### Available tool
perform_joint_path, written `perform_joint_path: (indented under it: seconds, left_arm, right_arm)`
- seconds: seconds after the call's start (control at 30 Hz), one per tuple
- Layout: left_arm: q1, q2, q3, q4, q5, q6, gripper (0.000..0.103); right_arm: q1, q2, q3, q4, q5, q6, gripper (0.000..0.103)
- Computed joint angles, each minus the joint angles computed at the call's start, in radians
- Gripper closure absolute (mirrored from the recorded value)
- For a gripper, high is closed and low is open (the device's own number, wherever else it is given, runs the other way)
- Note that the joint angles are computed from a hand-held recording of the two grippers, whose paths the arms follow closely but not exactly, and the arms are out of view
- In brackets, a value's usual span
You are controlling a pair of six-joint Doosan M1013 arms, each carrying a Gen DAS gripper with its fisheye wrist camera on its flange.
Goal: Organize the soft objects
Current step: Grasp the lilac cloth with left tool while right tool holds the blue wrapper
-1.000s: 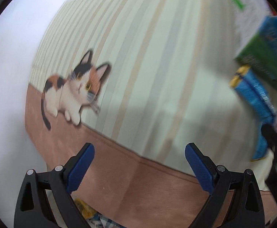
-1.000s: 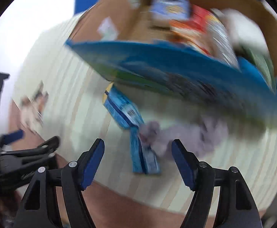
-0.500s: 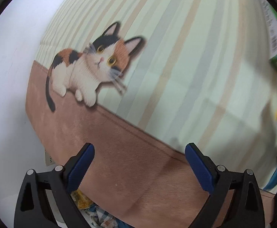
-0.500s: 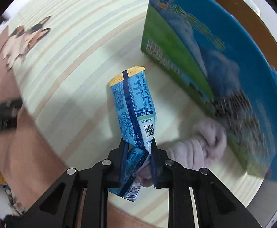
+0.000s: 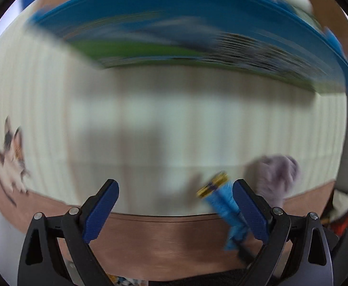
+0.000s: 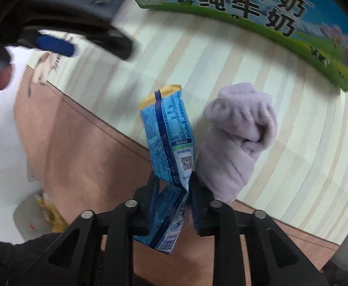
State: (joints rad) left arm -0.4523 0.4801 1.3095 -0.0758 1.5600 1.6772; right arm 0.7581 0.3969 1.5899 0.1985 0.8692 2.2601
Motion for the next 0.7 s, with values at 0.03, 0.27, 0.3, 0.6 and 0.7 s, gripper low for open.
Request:
perform_joint_path:
  seconds: [0.03,0.27,0.3,0.6,0.7]
  left_arm:
    - [-0.011,0.002,-0.004,-0.005,0.005,0.017,0.005]
    - [-0.086,0.000,0.008,-0.024,0.065,0.110,0.005]
    - [-0.095,0.002,0.012,-0.036,0.075,0.107,0.005]
    - [-0.137,0.041,0.023,-0.155,0.118,-0.017,0.005]
    - [-0.181,0.033,0.041,-0.060,0.065,-0.006,0.032]
  right_arm:
    - [0.004,-0.018,0.018,-0.006,-0.021,0.017,0.055]
    - [0.008,-0.157,0.208,-0.065,-0.239,0.316,0.041]
    - [0.011,-0.179,0.241,-0.099,-0.263,0.400,0.041]
    - [0.020,-0.256,0.347,-0.283,-0.240,0.802,0.041]
    - [0.010,-0.271,0.360,-0.288,-0.206,0.832,0.041]
